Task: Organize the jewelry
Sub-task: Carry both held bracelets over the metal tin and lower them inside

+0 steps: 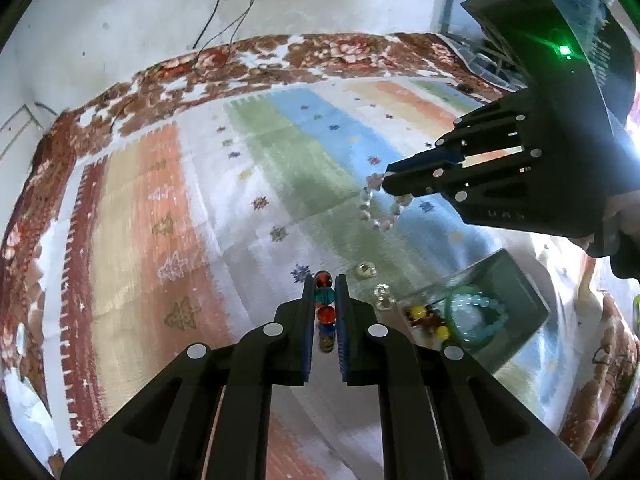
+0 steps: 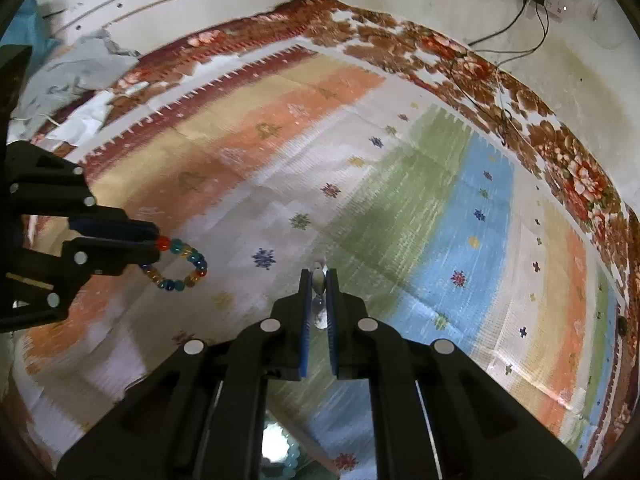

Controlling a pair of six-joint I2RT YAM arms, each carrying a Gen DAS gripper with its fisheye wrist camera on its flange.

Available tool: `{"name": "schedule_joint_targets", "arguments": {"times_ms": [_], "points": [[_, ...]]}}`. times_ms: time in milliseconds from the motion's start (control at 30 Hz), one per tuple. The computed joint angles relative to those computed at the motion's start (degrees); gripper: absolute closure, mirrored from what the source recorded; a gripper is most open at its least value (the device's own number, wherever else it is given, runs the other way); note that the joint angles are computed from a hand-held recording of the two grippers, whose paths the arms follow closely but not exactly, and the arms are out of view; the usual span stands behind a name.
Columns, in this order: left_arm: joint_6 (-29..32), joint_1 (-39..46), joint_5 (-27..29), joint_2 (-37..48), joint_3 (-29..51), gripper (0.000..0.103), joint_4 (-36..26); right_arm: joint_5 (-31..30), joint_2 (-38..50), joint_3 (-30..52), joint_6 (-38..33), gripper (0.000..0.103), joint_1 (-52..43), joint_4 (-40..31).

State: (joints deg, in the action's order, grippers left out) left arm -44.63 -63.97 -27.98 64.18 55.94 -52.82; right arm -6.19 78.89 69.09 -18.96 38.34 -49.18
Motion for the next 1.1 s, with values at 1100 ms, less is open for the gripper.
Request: {"name": "schedule_joint_targets", "arguments": {"times_ms": [1100], "points": [[-11.3, -15.7, -5.2, 11.3, 14.8, 0.094, -5.1, -7.5, -20.9, -5.4, -3.0, 0.095, -6.1, -15.1]]}}
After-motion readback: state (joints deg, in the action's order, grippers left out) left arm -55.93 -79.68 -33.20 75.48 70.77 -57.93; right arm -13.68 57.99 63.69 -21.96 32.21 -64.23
